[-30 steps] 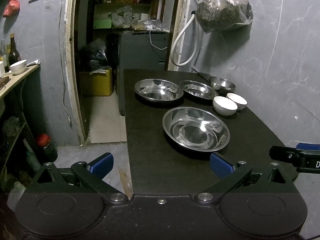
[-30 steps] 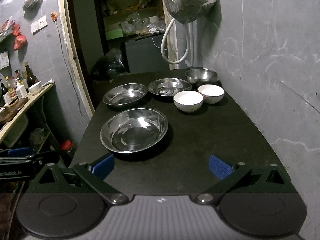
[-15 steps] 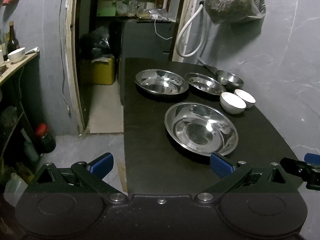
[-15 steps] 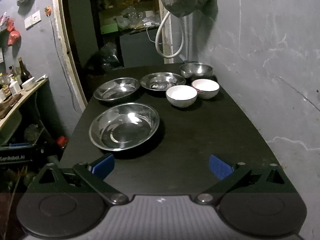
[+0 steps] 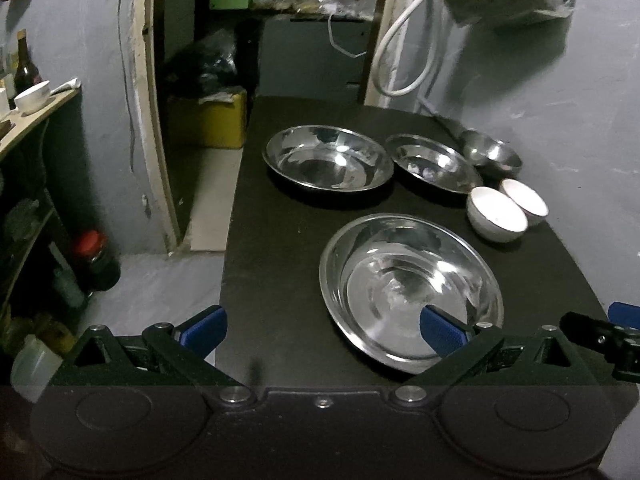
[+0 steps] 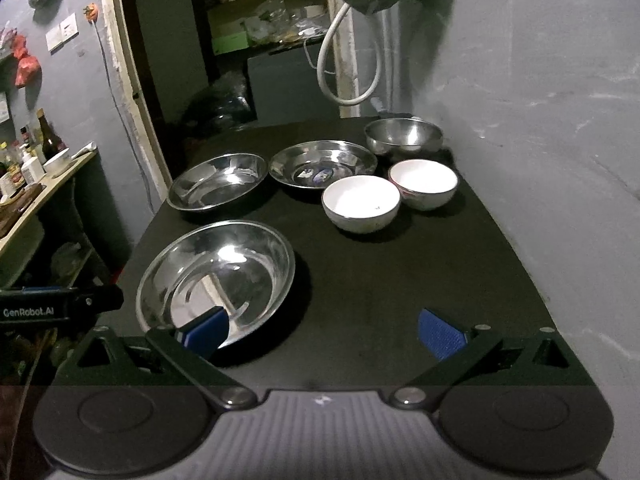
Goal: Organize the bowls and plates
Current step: 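Close the left and right grippers on the rim of the large steel plate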
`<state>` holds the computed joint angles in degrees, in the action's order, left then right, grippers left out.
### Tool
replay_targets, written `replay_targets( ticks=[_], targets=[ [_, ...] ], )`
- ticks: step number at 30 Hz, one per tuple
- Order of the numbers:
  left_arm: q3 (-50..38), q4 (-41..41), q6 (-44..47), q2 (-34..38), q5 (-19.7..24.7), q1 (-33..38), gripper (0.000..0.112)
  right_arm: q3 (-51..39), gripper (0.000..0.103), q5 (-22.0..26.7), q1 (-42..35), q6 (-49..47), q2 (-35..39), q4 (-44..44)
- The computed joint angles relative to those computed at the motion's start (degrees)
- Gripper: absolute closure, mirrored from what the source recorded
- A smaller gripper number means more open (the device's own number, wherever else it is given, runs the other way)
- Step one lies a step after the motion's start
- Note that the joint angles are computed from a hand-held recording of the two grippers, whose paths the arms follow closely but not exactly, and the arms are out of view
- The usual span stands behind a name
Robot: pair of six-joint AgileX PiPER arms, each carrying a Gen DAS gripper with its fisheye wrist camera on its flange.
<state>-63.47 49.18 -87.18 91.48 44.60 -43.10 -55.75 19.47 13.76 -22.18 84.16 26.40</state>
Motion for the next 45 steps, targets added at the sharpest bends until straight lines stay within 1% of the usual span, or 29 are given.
replay_targets(
  ticks=[4, 7, 9, 11, 13, 15, 17, 20, 21, 22, 24, 26, 28, 30, 33, 37, 40, 45],
  targets=[
    [-6.10, -3.80, 4.62, 3.22, 4.43, 1.46, 0.010, -4.93, 0.000, 3.33, -2.84, -13.26, 4.54, 11.39],
    [-10.00, -2.57, 4.65, 5.91, 9.42, 2.03, 0.010, -7.14, 0.000, 2.96, -2.87, -22.14, 7.34, 17.53],
    [-11.63, -2.78, 5.32, 6.60, 11.49, 3.39, 0.010, -9.14, 0.000, 4.04, -2.46, -25.32, 9.41, 19.89],
    [-12.12, -3.16, 6.52, 6.43, 11.72, 5.26, 0.010, -11.55, 0.000, 5.62, -1.87, -27.09, 11.78, 22.11],
    [-12.63, -4.00, 9.23, 6.38, 11.07, 7.63, 0.010, -14.28, 0.000, 7.12, -1.09, -24.75, 13.95, 21.20],
    [-13.08, -4.72, 12.81, 6.74, 8.75, 10.49, 0.010, -17.55, 0.000, 7.85, 0.14, -20.58, 16.38, 19.47],
    [-13.57, -4.84, 16.20, 7.63, 5.23, 13.89, 0.010, -20.63, 0.000, 7.86, 1.15, -17.20, 18.65, 18.28],
    [-16.70, -8.08, 23.31, 10.57, -0.85, 19.82, 0.010, -26.42, 0.000, 7.79, 3.72, -4.55, 21.72, 8.19],
    [-17.55, -8.86, 25.30, 11.48, -2.93, 21.55, 0.010, -28.70, 0.000, 8.11, 4.26, -2.33, 23.05, 6.88],
    [-19.03, -10.21, 27.87, 12.91, -4.77, 23.41, 0.010, -30.36, 0.000, 8.32, 4.60, -1.58, 24.17, 6.83],
    [-22.37, -14.41, 33.84, 16.12, -7.43, 26.39, 0.010, -35.11, 0.000, 9.36, 5.72, 3.38, 27.27, 2.94],
    [-26.12, -18.88, 40.20, 19.37, -9.29, 28.75, 0.010, -39.60, 0.000, 9.90, 6.92, 8.68, 30.36, -1.55],
    [-29.42, -22.60, 45.85, 22.36, -11.03, 30.69, 0.010, -43.53, 0.000, 10.83, 7.75, 11.41, 33.14, -3.01],
    [-33.33, -26.07, 50.62, 25.34, -11.06, 31.76, 0.010, -47.41, 0.003, 11.64, 8.38, 13.27, 36.07, -3.84],
    [-39.31, -32.11, 57.97, 29.66, -10.45, 33.30, 0.010, -53.28, 0.007, 13.60, 9.64, 18.27, 40.12, -7.91],
    [-43.39, -39.04, 64.88, 32.98, -9.92, 35.09, 0.013, -60.19, 0.011, 15.81, 10.67, 24.21, 44.77, -10.74],
    [-45.68, -43.59, 69.26, 34.74, -9.24, 36.03, 0.019, -65.09, 0.018, 18.07, 11.27, 27.77, 47.85, -12.98],
    [-46.73, -50.86, 75.69, 35.88, -9.35, 37.34, 0.035, -71.15, 0.028, 20.80, 11.67, 30.82, 51.48, -14.39]
  ],
)
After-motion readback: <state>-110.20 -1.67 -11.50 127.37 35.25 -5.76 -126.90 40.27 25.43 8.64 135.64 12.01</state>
